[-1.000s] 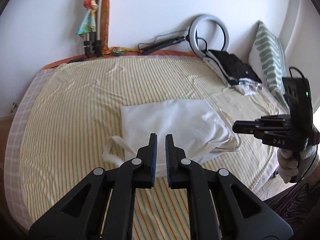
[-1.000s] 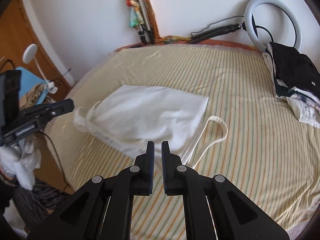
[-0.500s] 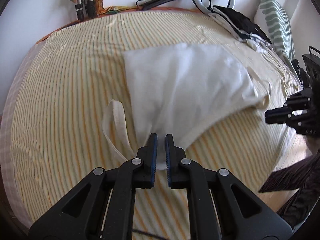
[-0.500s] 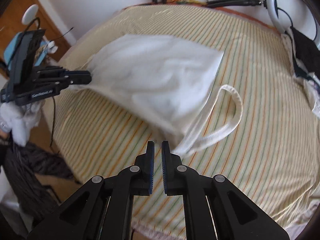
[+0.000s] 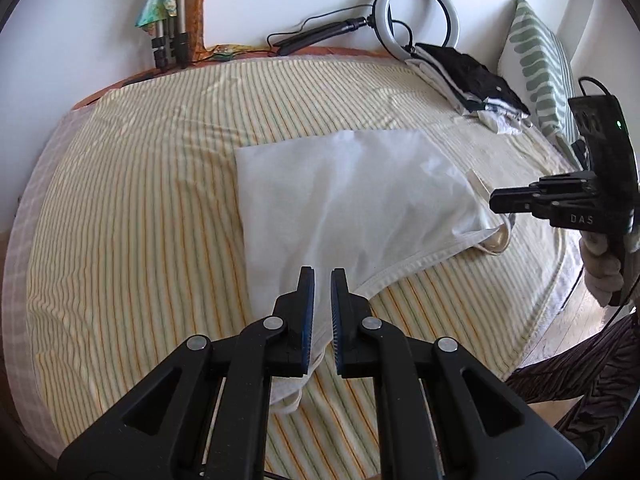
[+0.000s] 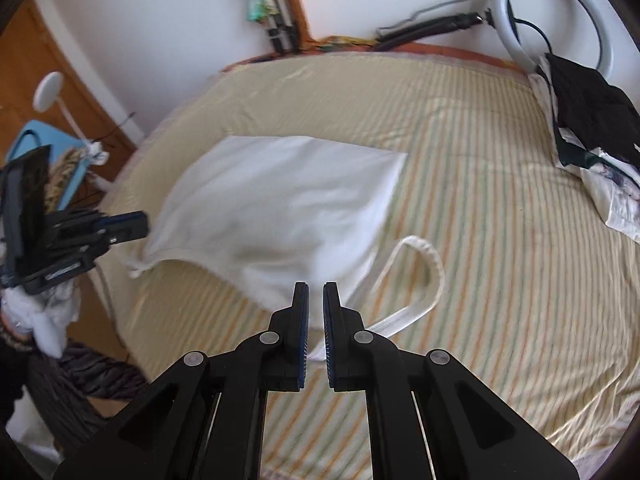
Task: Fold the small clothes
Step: 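Lift the straps with both grippers and fold them over onto the hem, then open both grippers and release the folded tank top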
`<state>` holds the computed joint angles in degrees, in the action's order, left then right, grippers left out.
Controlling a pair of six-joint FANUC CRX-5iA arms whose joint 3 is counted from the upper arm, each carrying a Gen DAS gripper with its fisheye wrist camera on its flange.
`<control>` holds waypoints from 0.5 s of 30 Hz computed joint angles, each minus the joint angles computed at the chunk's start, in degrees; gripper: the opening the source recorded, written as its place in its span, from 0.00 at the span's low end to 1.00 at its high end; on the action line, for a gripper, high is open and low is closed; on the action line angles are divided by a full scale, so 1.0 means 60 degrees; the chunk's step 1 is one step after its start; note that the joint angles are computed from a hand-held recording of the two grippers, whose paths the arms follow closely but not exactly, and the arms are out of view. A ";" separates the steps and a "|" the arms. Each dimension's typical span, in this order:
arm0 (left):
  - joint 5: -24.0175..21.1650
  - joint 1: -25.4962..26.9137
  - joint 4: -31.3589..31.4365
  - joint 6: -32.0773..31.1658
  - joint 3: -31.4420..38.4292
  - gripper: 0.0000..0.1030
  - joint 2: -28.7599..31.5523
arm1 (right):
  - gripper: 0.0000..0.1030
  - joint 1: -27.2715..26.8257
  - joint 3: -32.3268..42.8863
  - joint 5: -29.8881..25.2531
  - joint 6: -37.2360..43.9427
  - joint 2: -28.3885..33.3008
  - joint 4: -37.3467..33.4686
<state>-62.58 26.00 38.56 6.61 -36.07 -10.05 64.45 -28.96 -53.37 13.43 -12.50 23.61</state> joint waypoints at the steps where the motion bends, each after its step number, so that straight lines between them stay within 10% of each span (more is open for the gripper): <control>1: 0.0178 -0.0128 -0.0111 0.0103 0.0012 0.06 0.0041 | 0.06 -0.0143 0.0079 -0.0051 0.0150 0.0069 -0.0369; 9: 0.0409 0.0029 -0.0116 0.0330 0.0061 0.06 0.0192 | 0.06 0.1128 -0.0034 -0.0213 0.1851 -0.0523 -0.1501; 15: 0.0290 0.0103 0.0070 0.0974 0.0301 0.06 0.0494 | 0.17 0.1014 -0.0462 0.0114 0.0489 -0.0890 -0.0439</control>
